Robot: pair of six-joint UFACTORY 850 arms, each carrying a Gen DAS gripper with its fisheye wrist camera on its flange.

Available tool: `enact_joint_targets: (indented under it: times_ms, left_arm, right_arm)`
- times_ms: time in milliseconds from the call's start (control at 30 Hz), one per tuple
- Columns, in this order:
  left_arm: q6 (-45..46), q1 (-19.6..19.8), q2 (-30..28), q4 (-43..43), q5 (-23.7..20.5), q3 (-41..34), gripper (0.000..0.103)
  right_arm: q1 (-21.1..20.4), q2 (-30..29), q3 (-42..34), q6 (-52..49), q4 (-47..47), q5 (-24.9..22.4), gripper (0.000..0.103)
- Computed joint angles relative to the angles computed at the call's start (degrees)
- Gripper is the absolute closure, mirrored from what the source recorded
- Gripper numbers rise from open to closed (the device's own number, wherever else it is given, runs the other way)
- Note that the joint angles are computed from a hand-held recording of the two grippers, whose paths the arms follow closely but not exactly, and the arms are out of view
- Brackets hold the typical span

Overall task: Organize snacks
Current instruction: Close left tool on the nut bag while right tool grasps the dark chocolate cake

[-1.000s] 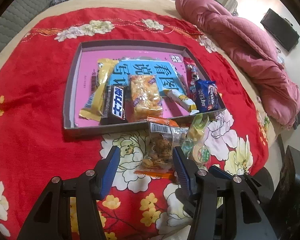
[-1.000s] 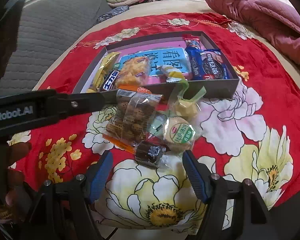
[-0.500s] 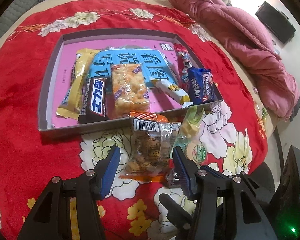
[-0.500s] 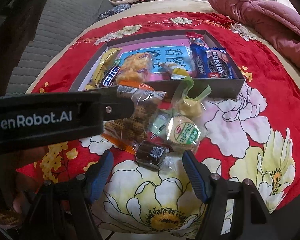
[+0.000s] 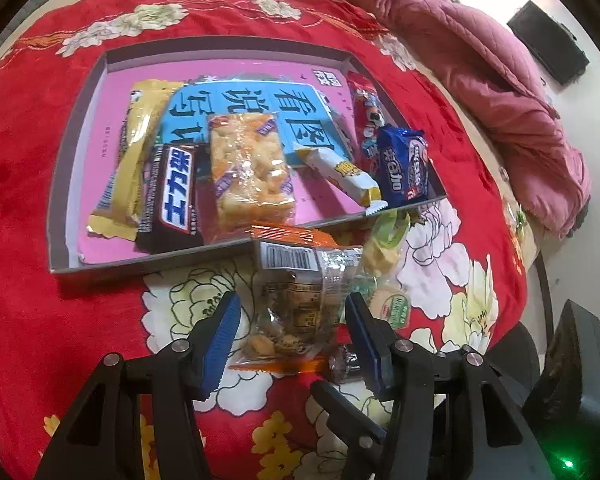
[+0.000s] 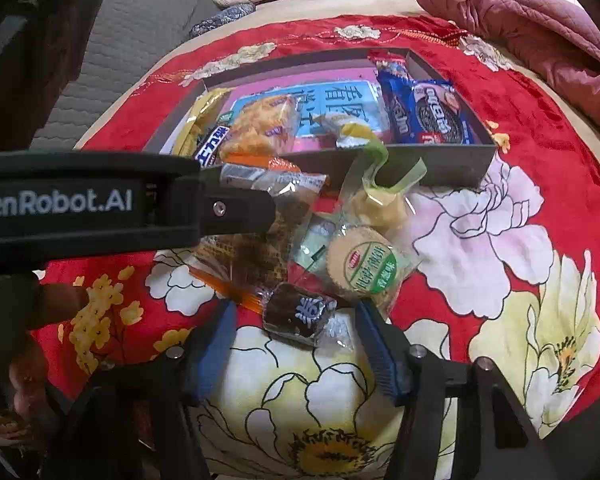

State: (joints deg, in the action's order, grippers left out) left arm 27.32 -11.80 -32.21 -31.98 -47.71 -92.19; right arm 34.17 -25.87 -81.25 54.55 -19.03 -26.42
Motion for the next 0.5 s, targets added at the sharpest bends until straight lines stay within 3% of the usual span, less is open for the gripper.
enact_joint_targets:
  times_ms: [167, 500]
  left_arm:
    - [-0.02, -0.68, -0.46, 0.79, -0.22, -0.37, 0.047]
    - [-0.87, -1.45, -1.92, 1.96, -0.68, -1.4, 0.047]
  right_arm:
    - [-0.95, 0.43, 1.1, -1.29, 3.17, 1.49, 0.062]
    - [-1.47, 1.46, 2.19, -4.64, 6.69, 2.71, 0.064]
